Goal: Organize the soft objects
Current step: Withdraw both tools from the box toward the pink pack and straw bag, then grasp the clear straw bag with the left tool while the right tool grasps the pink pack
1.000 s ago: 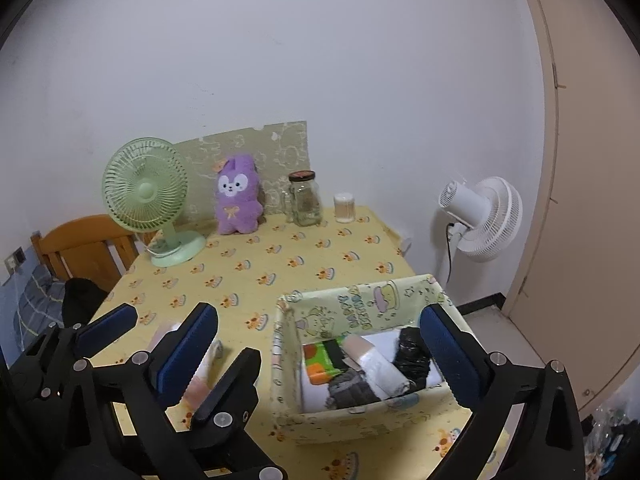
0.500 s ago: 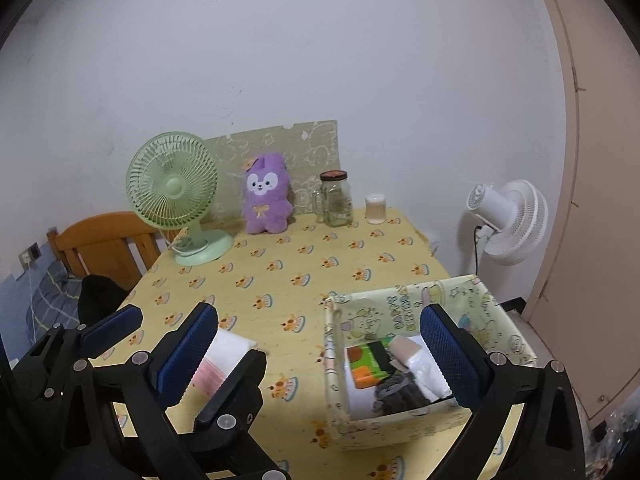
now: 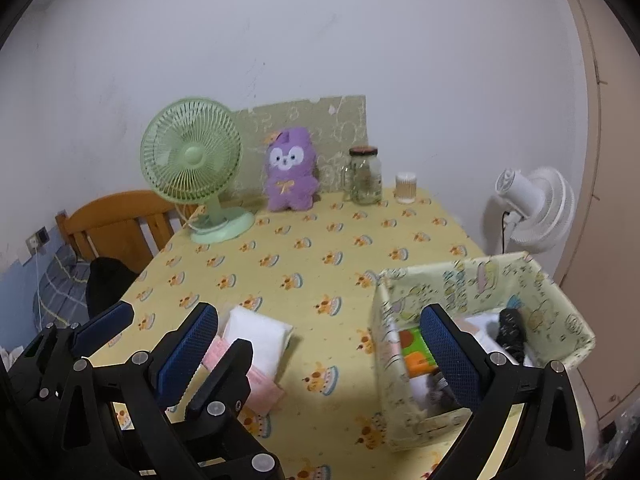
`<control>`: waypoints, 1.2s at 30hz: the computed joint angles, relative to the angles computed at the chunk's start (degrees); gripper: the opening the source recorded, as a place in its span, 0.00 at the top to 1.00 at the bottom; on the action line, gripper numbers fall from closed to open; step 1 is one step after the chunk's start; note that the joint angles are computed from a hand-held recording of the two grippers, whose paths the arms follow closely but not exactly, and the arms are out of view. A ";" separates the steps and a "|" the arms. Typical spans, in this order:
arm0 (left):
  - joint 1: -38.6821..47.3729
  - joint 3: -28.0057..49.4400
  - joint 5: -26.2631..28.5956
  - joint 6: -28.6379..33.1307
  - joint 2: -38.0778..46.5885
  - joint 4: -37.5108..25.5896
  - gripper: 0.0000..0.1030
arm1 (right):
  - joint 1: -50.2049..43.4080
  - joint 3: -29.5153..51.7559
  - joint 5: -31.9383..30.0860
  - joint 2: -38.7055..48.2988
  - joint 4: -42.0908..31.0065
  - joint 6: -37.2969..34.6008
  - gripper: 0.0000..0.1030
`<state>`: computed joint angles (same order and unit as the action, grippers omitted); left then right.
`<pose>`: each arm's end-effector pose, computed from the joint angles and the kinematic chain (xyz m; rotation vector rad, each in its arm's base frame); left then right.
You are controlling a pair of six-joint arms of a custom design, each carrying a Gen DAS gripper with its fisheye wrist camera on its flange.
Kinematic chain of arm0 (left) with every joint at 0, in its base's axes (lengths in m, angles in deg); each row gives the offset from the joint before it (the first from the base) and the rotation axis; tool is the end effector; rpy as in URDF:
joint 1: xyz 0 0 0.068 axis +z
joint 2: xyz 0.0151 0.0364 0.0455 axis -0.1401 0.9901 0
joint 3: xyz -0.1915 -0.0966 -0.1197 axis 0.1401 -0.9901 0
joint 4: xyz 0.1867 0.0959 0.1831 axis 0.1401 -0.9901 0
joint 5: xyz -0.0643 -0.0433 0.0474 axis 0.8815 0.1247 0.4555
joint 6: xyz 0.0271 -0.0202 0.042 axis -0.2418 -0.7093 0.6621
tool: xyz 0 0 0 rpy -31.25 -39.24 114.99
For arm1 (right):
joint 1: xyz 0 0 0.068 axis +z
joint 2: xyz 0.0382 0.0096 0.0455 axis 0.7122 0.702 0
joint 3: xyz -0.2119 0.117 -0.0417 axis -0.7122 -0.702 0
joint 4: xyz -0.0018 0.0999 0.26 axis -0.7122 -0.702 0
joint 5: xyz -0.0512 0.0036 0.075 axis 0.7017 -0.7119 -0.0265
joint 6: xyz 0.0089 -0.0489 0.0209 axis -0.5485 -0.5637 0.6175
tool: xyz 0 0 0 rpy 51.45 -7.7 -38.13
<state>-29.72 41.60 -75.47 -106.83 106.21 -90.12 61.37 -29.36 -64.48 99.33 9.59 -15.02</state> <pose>0.2808 -0.0904 0.1781 -0.3124 2.0882 0.2036 0.3422 0.1060 0.1879 -0.4834 2.0558 0.3646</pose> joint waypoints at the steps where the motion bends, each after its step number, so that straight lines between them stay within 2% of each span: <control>1: 0.53 -0.34 0.79 -0.27 0.00 0.11 0.07 | 0.42 0.09 0.20 0.39 -0.18 0.17 0.01; 9: 4.73 -1.56 2.63 -2.01 2.50 0.75 0.10 | 3.70 2.28 2.54 5.85 0.19 0.35 0.01; 28: 13.10 -1.51 6.52 -4.25 10.58 2.19 0.21 | 8.21 11.56 3.01 19.42 -2.41 1.49 0.01; 36: 14.76 -1.75 6.94 -6.30 14.71 2.75 0.22 | 9.22 14.35 3.43 23.82 -4.91 -0.12 0.01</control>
<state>-14.96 39.85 -68.53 -113.13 120.92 -87.37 70.59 -15.01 -61.05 123.14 4.68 -15.14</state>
